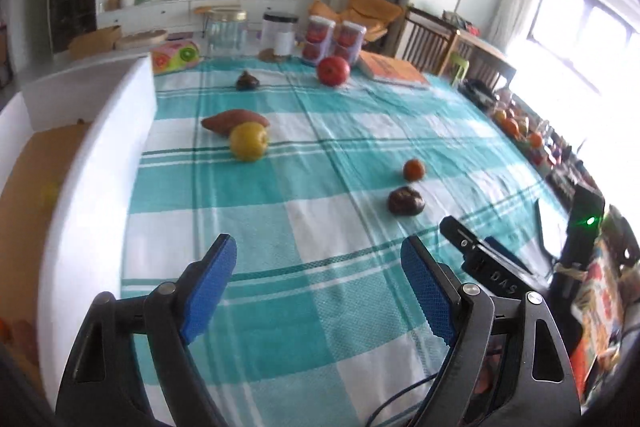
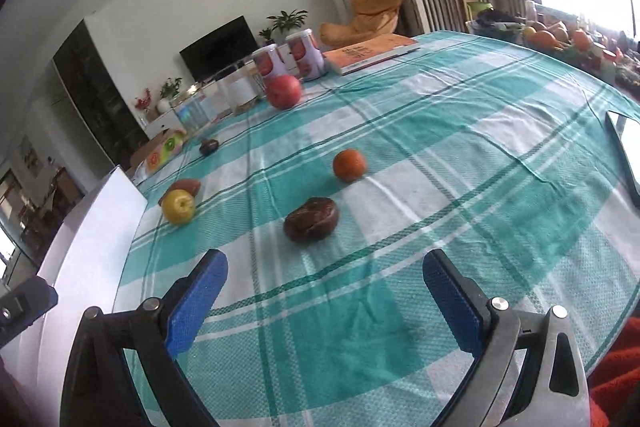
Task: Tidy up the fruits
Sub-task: 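Withdraw both tools from the bin back over the table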
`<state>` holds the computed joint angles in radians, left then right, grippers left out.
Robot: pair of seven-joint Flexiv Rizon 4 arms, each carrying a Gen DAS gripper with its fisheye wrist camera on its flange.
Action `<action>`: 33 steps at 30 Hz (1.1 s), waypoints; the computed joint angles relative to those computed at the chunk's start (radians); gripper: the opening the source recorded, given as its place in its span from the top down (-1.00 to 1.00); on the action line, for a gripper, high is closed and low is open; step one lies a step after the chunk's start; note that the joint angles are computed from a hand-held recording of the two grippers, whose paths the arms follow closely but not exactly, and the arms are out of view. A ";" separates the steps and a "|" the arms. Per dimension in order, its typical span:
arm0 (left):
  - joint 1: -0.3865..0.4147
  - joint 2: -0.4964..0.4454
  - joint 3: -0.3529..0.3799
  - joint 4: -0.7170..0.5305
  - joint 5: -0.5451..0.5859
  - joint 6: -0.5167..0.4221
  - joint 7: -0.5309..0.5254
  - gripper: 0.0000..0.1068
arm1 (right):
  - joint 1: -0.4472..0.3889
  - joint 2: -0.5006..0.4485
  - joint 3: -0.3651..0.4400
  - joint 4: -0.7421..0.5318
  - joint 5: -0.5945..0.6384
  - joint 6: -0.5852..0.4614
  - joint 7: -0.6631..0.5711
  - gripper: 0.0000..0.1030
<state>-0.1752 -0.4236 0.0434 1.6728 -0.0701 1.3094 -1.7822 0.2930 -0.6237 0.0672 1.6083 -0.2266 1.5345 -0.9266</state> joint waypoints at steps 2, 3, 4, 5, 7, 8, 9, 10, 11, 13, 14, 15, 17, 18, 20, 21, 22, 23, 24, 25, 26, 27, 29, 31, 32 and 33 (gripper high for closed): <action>-0.033 -0.046 0.039 -0.051 0.043 -0.058 -0.028 -0.61 | 0.012 0.022 -0.027 0.034 0.007 -0.013 0.027 -0.90; -0.046 -0.063 0.058 -0.066 0.067 -0.075 -0.048 -0.61 | 0.017 0.021 -0.037 0.034 0.007 -0.023 0.041 -0.90; -0.054 -0.087 0.078 -0.088 0.090 -0.093 -0.068 -0.61 | 0.020 0.020 -0.044 0.033 0.007 -0.030 0.054 -0.90; -0.070 -0.104 0.102 -0.103 0.118 -0.110 -0.099 -0.61 | 0.028 0.020 -0.057 0.035 0.004 -0.035 0.070 -0.90; -0.074 -0.130 0.122 -0.124 0.152 -0.141 -0.133 -0.61 | 0.043 0.016 -0.082 0.036 -0.005 -0.041 0.100 -0.90; -0.069 -0.142 0.124 -0.134 0.161 -0.150 -0.144 -0.61 | 0.046 0.013 -0.088 0.034 -0.010 -0.044 0.110 -0.90; -0.062 -0.148 0.125 -0.136 0.168 -0.154 -0.153 -0.61 | 0.049 0.014 -0.094 0.036 -0.016 -0.046 0.120 -0.90; -0.058 -0.152 0.125 -0.138 0.175 -0.157 -0.162 -0.61 | 0.051 0.010 -0.099 0.033 -0.023 -0.050 0.127 -0.90; -0.059 -0.153 0.132 -0.138 0.188 -0.153 -0.176 -0.61 | 0.053 0.009 -0.103 0.032 -0.029 -0.055 0.134 -0.90; -0.068 -0.156 0.150 -0.136 0.223 -0.132 -0.205 -0.62 | 0.053 0.007 -0.103 0.029 -0.040 -0.066 0.144 -0.90; -0.062 -0.156 0.142 -0.135 0.224 -0.127 -0.204 -0.63 | 0.051 0.006 -0.101 0.028 -0.044 -0.072 0.147 -0.90; -0.053 -0.155 0.131 -0.132 0.221 -0.126 -0.196 -0.68 | 0.049 0.005 -0.099 0.027 -0.047 -0.080 0.150 -0.90; -0.053 -0.162 0.128 -0.145 0.227 -0.141 -0.189 -0.73 | 0.043 0.003 -0.092 0.022 -0.051 -0.095 0.157 -0.90; -0.054 -0.165 0.128 -0.153 0.232 -0.150 -0.187 -0.76 | 0.039 0.001 -0.087 0.019 -0.051 -0.103 0.159 -0.90; -0.050 -0.166 0.122 -0.155 0.232 -0.153 -0.184 -0.77 | 0.023 -0.004 -0.065 0.009 -0.045 -0.122 0.156 -0.90; -0.048 -0.168 0.120 -0.157 0.232 -0.154 -0.184 -0.78 | 0.020 -0.006 -0.061 0.006 -0.043 -0.126 0.155 -0.90; -0.048 -0.167 0.120 -0.157 0.233 -0.154 -0.184 -0.78 | 0.026 -0.006 -0.070 0.009 -0.048 -0.122 0.160 -0.90; -0.047 -0.168 0.120 -0.158 0.234 -0.155 -0.185 -0.78 | 0.027 -0.006 -0.070 0.008 -0.051 -0.125 0.161 -0.90; -0.047 -0.167 0.119 -0.158 0.234 -0.155 -0.185 -0.78 | 0.030 -0.005 -0.075 0.009 -0.056 -0.126 0.163 -0.90; -0.047 -0.167 0.119 -0.158 0.235 -0.155 -0.185 -0.78 | 0.032 -0.005 -0.077 0.010 -0.059 -0.129 0.164 -0.91; -0.046 -0.167 0.118 -0.158 0.235 -0.155 -0.186 -0.78 | 0.031 -0.005 -0.076 0.010 -0.061 -0.129 0.164 -0.91; -0.046 -0.167 0.118 -0.158 0.235 -0.155 -0.186 -0.78 | 0.030 -0.005 -0.074 0.009 -0.061 -0.130 0.164 -0.91; -0.046 -0.167 0.118 -0.158 0.236 -0.155 -0.186 -0.78 | 0.029 -0.005 -0.073 0.008 -0.062 -0.130 0.166 -0.92; -0.046 -0.167 0.117 -0.158 0.236 -0.155 -0.186 -0.78 | 0.028 -0.006 -0.073 0.008 -0.064 -0.130 0.166 -0.93; -0.046 -0.167 0.117 -0.158 0.236 -0.155 -0.186 -0.78 | 0.028 -0.006 -0.073 0.008 -0.064 -0.130 0.166 -0.94; -0.046 -0.167 0.117 -0.158 0.236 -0.155 -0.187 -0.78 | 0.027 -0.006 -0.072 0.008 -0.064 -0.130 0.166 -0.94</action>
